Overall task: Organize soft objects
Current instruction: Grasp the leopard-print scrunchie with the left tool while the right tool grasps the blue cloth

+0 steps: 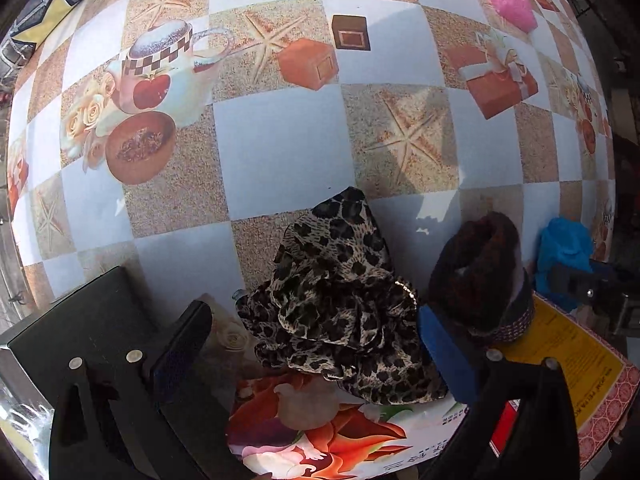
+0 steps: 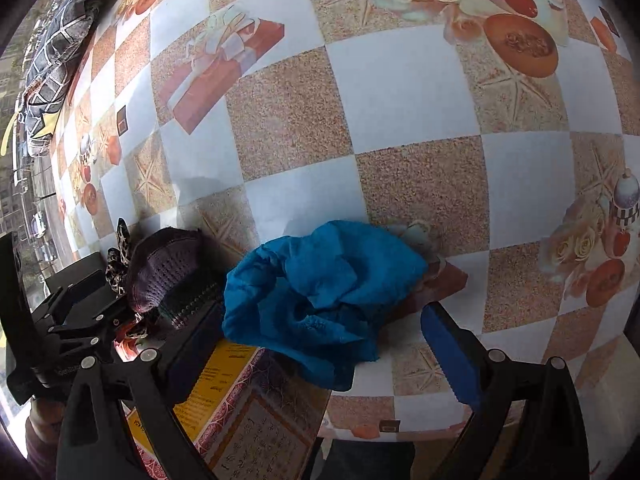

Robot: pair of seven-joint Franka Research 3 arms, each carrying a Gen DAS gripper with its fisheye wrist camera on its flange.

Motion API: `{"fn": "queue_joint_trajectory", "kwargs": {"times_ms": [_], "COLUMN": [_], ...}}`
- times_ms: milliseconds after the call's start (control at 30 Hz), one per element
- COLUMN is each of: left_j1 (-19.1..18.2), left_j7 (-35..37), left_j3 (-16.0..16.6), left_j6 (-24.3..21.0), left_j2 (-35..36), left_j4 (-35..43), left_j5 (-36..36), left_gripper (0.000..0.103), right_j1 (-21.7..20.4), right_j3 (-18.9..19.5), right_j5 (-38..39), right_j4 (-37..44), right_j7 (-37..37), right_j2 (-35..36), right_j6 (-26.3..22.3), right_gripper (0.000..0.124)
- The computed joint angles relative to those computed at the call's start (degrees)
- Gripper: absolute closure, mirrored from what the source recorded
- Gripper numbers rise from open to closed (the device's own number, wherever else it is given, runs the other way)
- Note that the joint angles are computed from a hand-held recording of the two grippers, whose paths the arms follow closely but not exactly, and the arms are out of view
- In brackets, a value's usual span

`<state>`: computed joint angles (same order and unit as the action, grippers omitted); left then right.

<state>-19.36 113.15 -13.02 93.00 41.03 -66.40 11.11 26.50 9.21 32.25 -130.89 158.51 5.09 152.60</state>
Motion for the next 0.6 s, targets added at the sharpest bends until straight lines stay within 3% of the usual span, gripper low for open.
{"fn": "queue_joint_trajectory", "kwargs": {"times_ms": [100,367,433,600], "left_j1": [0.3,-0.2,-0.5,-0.5], "left_j7": [-0.9,-3.7,-4.2,-3.6], "left_j3": [-0.2,0.3,0.3,0.1], "left_j6": [0.1,0.4,-1.5,-0.3], "left_j2": [0.7,1.8,3.5,2.9], "left_j4": [0.6,0.8,3.6,3.0], "left_j5": [-1.1,-0.9,-1.1,-0.8], "left_gripper": [0.000,0.000,0.000,0.008], "right_j1": [-0.4,0.4,0.6,1.6], "right_j3": [-0.2,-1.4,-1.4,-1.4], "right_j5": [-0.1,-11.0,-11.9,-13.4], "right_j4": [1.6,7.9,9.0,9.7], "right_j7": [-1.3,3.0,3.5,5.3], "right_j2": [2.0,5.8,6.5,7.0], "right_j6": [-3.3,-14.2,-15.4,-14.2], "right_gripper": [0.025,0.022,0.022,0.025]}}
